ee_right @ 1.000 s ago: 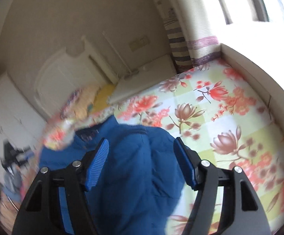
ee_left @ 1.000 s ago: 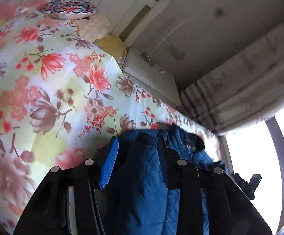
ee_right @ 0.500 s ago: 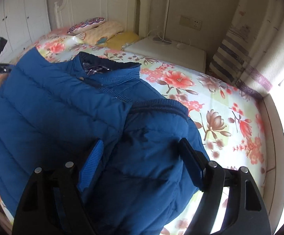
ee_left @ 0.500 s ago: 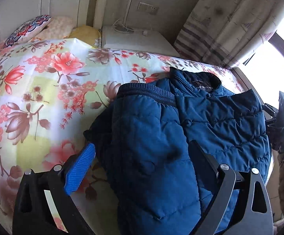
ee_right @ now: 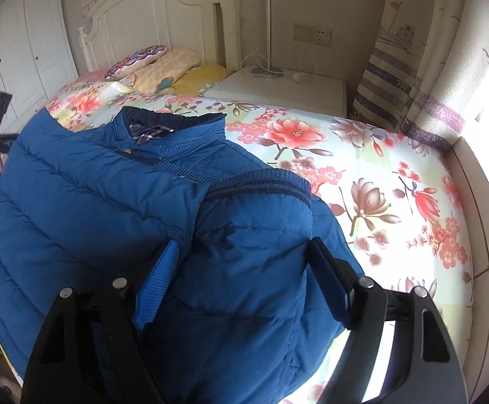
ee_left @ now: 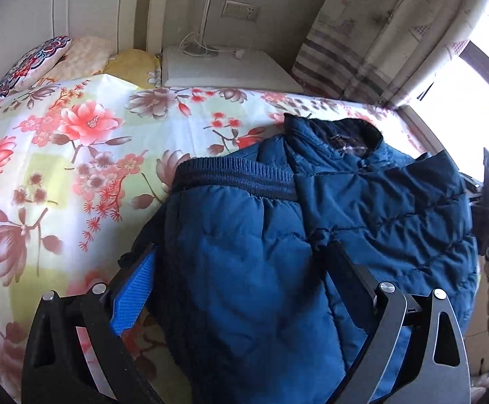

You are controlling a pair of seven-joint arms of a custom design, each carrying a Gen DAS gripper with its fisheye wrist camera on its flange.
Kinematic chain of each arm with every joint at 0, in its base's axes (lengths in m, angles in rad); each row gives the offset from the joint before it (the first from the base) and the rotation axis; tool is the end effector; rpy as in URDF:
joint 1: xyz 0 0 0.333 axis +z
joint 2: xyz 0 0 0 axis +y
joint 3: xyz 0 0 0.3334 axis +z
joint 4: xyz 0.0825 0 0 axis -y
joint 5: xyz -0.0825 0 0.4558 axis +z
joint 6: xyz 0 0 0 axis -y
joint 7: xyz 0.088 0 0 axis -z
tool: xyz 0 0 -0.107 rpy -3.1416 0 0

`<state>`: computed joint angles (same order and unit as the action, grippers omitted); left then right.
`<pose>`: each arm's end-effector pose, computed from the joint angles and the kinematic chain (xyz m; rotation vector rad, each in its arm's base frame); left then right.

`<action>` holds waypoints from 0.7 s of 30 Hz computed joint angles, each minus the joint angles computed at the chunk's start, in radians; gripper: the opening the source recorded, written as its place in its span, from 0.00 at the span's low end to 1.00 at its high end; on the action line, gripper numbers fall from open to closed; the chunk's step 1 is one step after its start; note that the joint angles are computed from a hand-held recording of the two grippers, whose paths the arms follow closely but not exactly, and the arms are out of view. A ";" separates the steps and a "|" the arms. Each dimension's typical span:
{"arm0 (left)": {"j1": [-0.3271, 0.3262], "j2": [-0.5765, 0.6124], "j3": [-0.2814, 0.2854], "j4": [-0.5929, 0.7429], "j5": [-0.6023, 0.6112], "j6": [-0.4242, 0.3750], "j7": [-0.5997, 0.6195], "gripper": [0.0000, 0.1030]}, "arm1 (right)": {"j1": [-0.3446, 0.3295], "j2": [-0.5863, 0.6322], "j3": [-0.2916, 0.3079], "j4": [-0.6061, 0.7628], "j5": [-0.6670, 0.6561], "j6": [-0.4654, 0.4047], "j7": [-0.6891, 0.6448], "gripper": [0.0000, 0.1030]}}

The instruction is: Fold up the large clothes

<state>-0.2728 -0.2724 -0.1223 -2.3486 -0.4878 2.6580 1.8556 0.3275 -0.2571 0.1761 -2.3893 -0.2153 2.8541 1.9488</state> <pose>0.5205 -0.2054 0.4832 -1.6675 2.3058 -0.9338 0.4847 0.2840 0.4776 -2.0126 1.4524 -0.5279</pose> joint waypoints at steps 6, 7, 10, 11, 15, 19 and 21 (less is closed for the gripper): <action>-0.064 -0.039 0.031 -0.073 -0.107 0.144 0.124 0.43 | -0.045 -0.026 0.050 -0.033 -0.091 0.055 0.027 0.19; -0.059 -0.059 0.021 -0.097 -0.100 0.188 0.108 0.26 | -0.073 -0.040 0.079 -0.043 -0.142 0.074 0.065 0.10; -0.104 -0.113 0.053 -0.145 -0.138 0.247 0.128 0.16 | -0.106 -0.099 0.117 -0.082 -0.210 0.107 0.141 0.07; -0.106 -0.137 0.050 -0.165 -0.128 0.263 0.113 0.14 | -0.085 -0.118 0.097 -0.097 -0.187 0.114 0.132 0.07; -0.190 -0.235 0.116 -0.205 -0.141 0.285 0.124 0.13 | 0.024 -0.205 0.005 -0.131 -0.055 0.140 0.047 0.06; -0.167 -0.225 0.113 -0.098 -0.125 0.203 0.106 0.13 | 0.077 -0.205 -0.058 -0.045 0.070 0.114 -0.025 0.05; -0.129 -0.102 0.123 0.054 -0.068 0.072 0.004 0.13 | 0.048 -0.104 -0.062 0.077 0.116 0.028 -0.027 0.05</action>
<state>-0.4021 -0.3746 0.0008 -2.2947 -0.5560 2.7298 1.8593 0.3757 -0.3613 0.1137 -2.3122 -0.0997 2.8826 1.9214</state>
